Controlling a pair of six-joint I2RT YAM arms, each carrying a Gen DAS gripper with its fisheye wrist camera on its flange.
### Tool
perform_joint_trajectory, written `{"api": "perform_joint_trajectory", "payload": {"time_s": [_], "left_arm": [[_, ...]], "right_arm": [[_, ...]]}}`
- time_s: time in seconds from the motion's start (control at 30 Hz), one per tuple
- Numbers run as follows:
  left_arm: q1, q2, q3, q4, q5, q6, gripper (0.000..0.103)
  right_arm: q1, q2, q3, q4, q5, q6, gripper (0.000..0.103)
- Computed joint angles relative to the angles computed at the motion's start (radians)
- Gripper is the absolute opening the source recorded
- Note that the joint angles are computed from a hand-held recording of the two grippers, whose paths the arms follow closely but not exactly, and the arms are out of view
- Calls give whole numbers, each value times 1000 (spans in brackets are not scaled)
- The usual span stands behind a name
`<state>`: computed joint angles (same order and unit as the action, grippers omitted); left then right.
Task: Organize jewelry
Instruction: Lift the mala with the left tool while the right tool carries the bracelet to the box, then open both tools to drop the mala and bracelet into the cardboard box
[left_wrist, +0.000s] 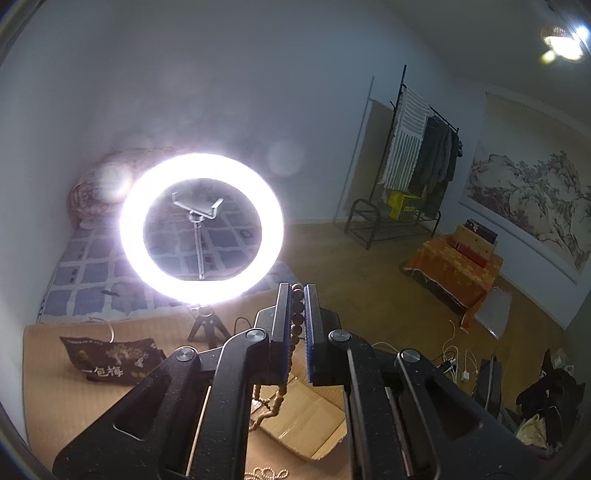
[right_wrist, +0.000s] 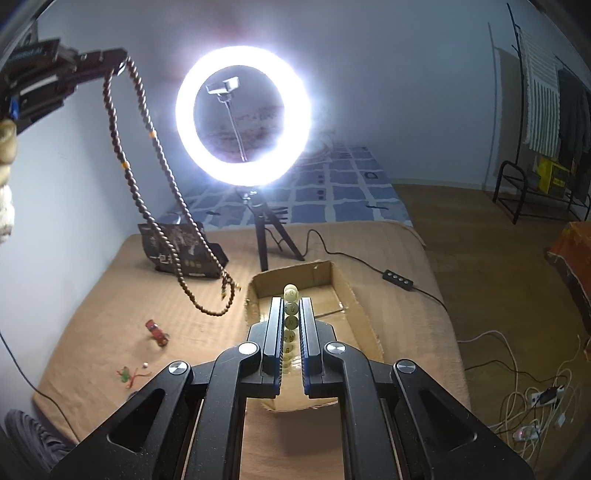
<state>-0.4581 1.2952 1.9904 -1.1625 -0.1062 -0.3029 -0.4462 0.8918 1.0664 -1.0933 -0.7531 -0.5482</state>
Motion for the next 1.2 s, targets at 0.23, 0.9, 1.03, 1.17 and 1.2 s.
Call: {"api": "perform_joint_trajectory", "payload": {"time_s": [0.23,0.9,1.03,1.17,1.2], "left_arm": [[-30,81,22,51,-18,1,3],[30,69,-477,337,70,-35,4],[36,81,-561,387,70,-40,4],[34,102,-622,430,71,-44,4],[33,108,-635,441,72,-45,4]], "right_arm": [[2,47,-30,57,25,7,6],[115,219,-207,332,167,134,6],[140,261,-235,383,190,159,6],[162,300,-264,431,211,174,6],[169,310,-272,444,219,178,6]]}}
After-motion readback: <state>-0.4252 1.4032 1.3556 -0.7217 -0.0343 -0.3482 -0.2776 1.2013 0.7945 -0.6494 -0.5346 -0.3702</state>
